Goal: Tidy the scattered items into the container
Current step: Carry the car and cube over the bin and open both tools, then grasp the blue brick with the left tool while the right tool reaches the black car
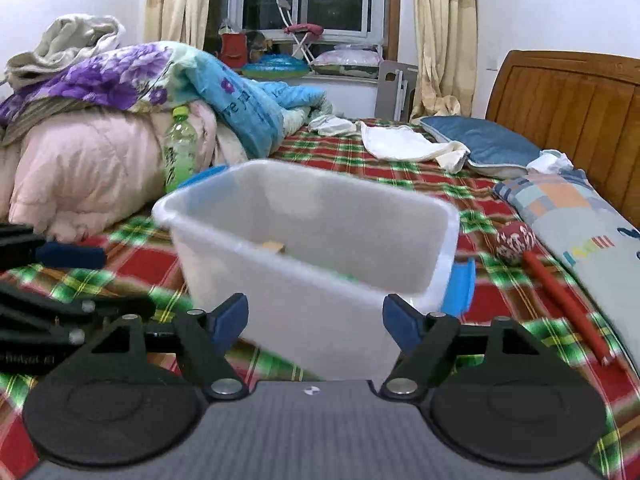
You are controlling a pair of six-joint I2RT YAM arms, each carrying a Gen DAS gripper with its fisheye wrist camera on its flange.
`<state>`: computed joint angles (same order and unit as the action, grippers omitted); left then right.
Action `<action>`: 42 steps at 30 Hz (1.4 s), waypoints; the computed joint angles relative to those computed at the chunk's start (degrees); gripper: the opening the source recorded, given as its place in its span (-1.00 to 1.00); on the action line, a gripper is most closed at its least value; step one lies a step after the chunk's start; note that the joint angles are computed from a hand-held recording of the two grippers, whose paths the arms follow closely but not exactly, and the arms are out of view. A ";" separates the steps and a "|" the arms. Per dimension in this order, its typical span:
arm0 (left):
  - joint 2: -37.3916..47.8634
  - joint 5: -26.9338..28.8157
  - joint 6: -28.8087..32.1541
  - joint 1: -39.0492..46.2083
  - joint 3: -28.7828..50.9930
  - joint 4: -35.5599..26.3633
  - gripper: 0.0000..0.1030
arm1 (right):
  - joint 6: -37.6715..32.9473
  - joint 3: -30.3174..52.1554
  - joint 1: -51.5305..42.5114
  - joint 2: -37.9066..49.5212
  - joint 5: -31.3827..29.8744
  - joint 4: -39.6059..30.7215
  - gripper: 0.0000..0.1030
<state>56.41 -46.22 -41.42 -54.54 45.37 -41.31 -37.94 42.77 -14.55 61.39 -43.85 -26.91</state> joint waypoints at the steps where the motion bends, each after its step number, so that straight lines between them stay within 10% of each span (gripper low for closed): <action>1: 0.56 -0.48 -2.12 -2.02 -0.32 -1.55 0.38 | -1.27 -0.48 -0.78 -0.67 -0.67 -0.99 0.50; 11: 9.11 0.63 -17.47 -17.33 -4.12 -3.46 0.38 | -8.81 -4.43 -5.92 -2.79 -1.36 -4.89 0.49; 24: 12.83 10.14 -16.32 -16.10 -8.80 7.11 -0.50 | -19.92 -5.17 -12.97 1.50 -1.94 -9.70 0.37; 31: 8.26 6.16 -21.10 -14.34 -9.57 -1.95 -0.50 | -18.87 -8.73 -11.42 5.37 0.98 -0.42 0.23; 42: 7.21 7.47 -16.94 -10.41 -11.45 1.51 -0.49 | -14.31 -8.00 -0.58 12.41 5.27 10.57 0.24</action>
<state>63.62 -38.75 -58.36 -64.94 33.93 -39.80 -52.25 34.77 -15.13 73.80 -38.58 -16.34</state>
